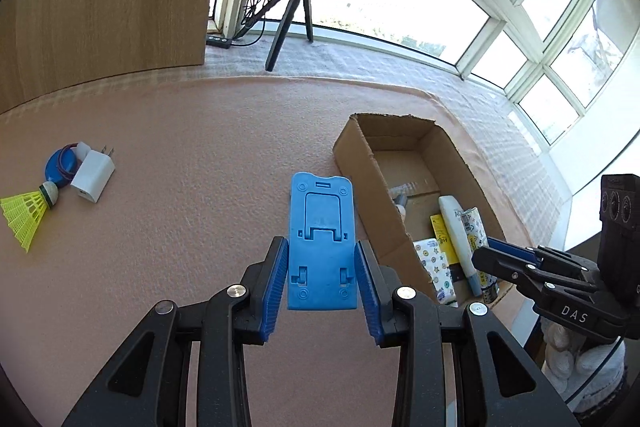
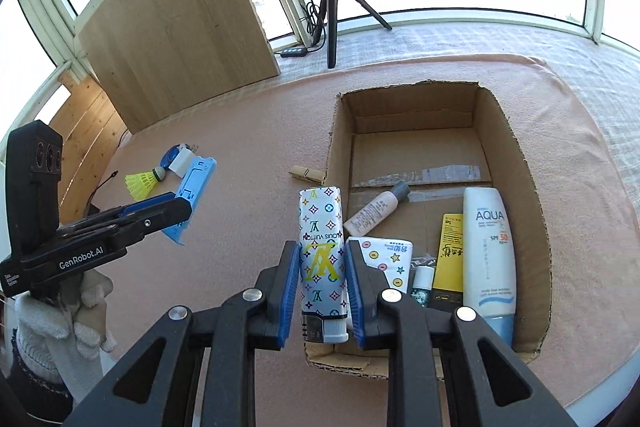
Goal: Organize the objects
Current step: 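Carry the phone stand with the left tool into the box while the right tool carries the lighter there, then open both tools over the box and withdraw them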
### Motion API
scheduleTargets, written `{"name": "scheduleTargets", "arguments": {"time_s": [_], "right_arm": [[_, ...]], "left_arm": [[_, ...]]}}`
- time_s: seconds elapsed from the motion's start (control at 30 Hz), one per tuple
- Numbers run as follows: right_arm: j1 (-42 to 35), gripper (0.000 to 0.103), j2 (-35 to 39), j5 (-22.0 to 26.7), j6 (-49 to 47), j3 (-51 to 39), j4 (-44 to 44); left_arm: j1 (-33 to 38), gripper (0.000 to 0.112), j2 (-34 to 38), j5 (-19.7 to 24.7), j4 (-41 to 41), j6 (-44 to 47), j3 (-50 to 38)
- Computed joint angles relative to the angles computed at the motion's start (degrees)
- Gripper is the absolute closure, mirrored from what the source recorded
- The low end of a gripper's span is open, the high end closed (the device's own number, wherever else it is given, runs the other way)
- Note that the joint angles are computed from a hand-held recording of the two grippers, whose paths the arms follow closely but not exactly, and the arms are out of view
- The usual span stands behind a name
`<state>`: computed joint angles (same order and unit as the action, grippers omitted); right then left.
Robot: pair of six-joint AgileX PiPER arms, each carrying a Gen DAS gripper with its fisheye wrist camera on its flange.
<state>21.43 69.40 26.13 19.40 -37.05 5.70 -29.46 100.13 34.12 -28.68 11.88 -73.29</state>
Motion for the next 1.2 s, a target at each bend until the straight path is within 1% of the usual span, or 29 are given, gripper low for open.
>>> {"name": "scheduleTargets", "arguments": {"time_s": [0.13,0.27,0.47,0.7,0.77,0.8,0.87,0.9,0.93,0.97,1.0,1.03,1.13,1.2], "right_arm": [[-6.5,0.082,-3.4,1.0,-6.1,3.3,3.4],[-14.0,0.082,-4.7,1.8,-16.3,5.7,10.1],[-22.6,0.082,-3.9,2.5,-29.4,7.2,18.6],[-25.4,0.082,-1.0,1.7,-36.0,7.0,22.4],[-25.8,0.082,-0.6,1.5,-37.4,7.2,23.3],[-25.9,0.082,-0.3,1.4,-37.8,7.2,23.4],[-26.9,0.081,0.0,1.6,-40.7,7.3,25.7],[-26.9,0.08,-0.2,1.6,-41.2,7.4,26.0],[-26.9,0.07,-0.1,1.8,-41.5,7.2,26.1],[-26.7,0.062,0.1,2.2,-41.5,6.9,25.8],[-26.1,0.051,-0.2,1.9,-40.8,6.9,25.2],[-25.5,0.048,-0.8,1.4,-40.0,7.1,24.6],[-23.6,0.048,-0.9,1.1,-37.0,6.7,22.2],[-23.0,0.048,-0.7,0.8,-36.1,6.7,22.3]], "left_arm": [[-4.9,0.076,4.9,0.6,3.7,-4.3,-7.3],[-9.2,0.075,9.5,1.7,7.5,-8.5,-14.0],[-14.0,0.075,16.6,4.8,12.4,-13.0,-23.3],[-16.1,0.075,23.0,8.0,15.8,-16.8,-31.1],[-16.1,0.084,23.8,8.9,16.0,-17.0,-32.2],[-16.1,0.085,24.1,9.2,15.6,-16.8,-32.6],[-15.6,0.081,24.1,9.4,14.3,-15.9,-32.8],[-15.5,0.072,23.9,9.3,14.4,-16.3,-32.7],[-15.3,0.069,23.5,9.0,14.0,-16.2,-32.2],[-15.0,0.069,23.1,8.7,13.6,-15.7,-31.7],[-14.9,0.069,22.6,8.4,13.7,-15.7,-31.2],[-14.7,0.069,22.2,8.2,13.6,-15.5,-30.8],[-14.1,0.069,21.0,8.3,12.9,-14.3,-29.6],[-13.7,0.069,20.0,8.2,12.5,-13.7,-28.5]]}}
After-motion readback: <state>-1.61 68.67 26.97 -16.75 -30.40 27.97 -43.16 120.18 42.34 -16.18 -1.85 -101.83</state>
